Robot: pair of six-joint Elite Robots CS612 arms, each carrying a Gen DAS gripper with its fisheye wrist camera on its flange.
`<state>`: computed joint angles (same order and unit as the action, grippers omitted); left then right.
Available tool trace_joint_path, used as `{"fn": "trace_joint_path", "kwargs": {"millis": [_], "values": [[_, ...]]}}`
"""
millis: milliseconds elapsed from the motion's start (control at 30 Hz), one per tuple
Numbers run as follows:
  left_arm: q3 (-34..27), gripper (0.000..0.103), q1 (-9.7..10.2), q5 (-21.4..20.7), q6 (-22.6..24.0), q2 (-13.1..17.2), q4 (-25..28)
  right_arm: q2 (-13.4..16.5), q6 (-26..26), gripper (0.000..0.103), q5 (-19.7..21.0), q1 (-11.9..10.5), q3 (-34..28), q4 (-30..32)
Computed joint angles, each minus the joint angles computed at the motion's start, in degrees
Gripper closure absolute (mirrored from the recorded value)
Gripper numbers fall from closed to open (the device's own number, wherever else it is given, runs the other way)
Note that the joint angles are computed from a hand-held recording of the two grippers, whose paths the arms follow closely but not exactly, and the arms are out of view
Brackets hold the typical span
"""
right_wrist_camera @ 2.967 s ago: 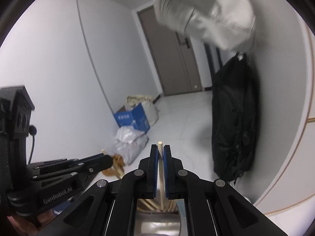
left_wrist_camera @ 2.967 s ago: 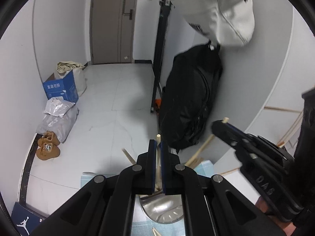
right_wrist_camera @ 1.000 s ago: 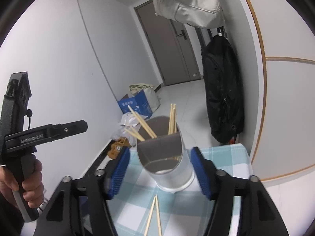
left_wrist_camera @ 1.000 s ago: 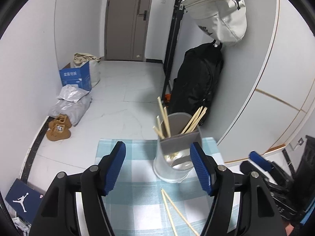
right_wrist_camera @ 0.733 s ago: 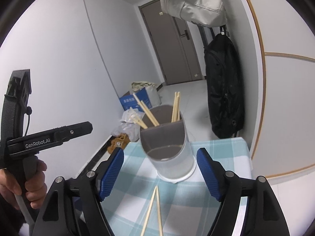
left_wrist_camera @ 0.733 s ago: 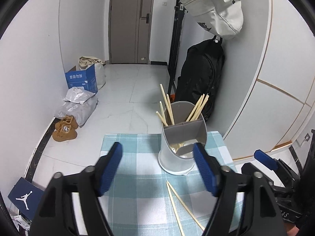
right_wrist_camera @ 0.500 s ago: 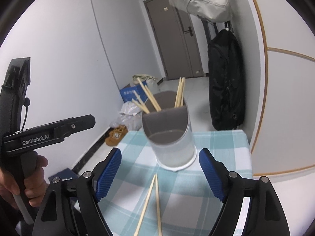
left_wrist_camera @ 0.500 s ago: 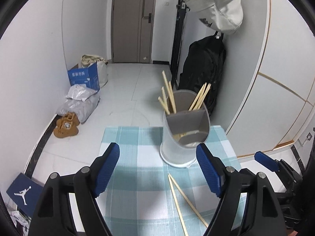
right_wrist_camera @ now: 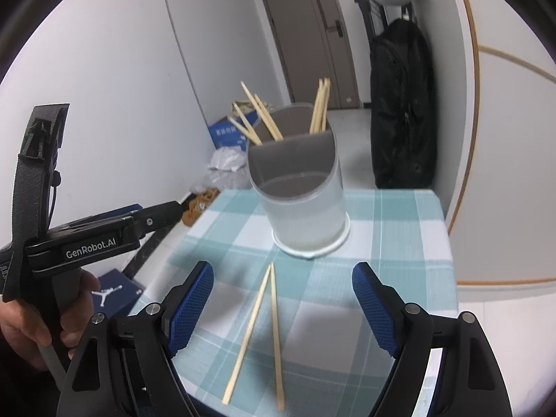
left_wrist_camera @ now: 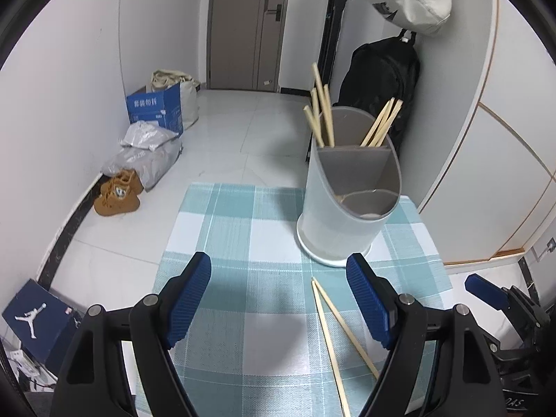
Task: Organize utensils
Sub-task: 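Move both grippers back down toward the last chopsticks on the cloth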
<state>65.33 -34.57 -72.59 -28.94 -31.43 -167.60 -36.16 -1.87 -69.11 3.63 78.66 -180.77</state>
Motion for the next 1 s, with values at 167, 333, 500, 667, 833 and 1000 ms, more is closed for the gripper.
{"fn": "trace_joint_path", "kwargs": {"millis": [167,333,500,667,833,1000], "values": [[-0.3,0.026,0.54,-0.95,-1.03,0.59,1.98,0.55,0.02,0.025,-1.32,0.19,-1.03,4.71],[-0.79,0.026,1.66,-3.06,-4.26,0.89,4.64,0.98,-3.41,0.035,-3.21,0.96,-2.25,9.64],[-1.25,0.026,2.79,-4.71,-7.09,1.03,7.34,1.85,-6.96,0.044,-4.37,1.76,-4.41,15.31],[-1.34,0.026,3.45,-5.09,-8.71,1.05,7.7,3.17,-12.39,0.059,-7.12,2.74,-8.11,22.23],[-0.86,0.026,3.67,-4.95,-8.52,0.84,7.21,5.06,-19.2,0.059,-8.52,3.62,-13.27,30.56],[-0.5,0.026,3.95,-4.45,-8.02,0.7,6.63,7.01,-24.34,0.064,-10.02,4.32,-17.91,37.42]]}}
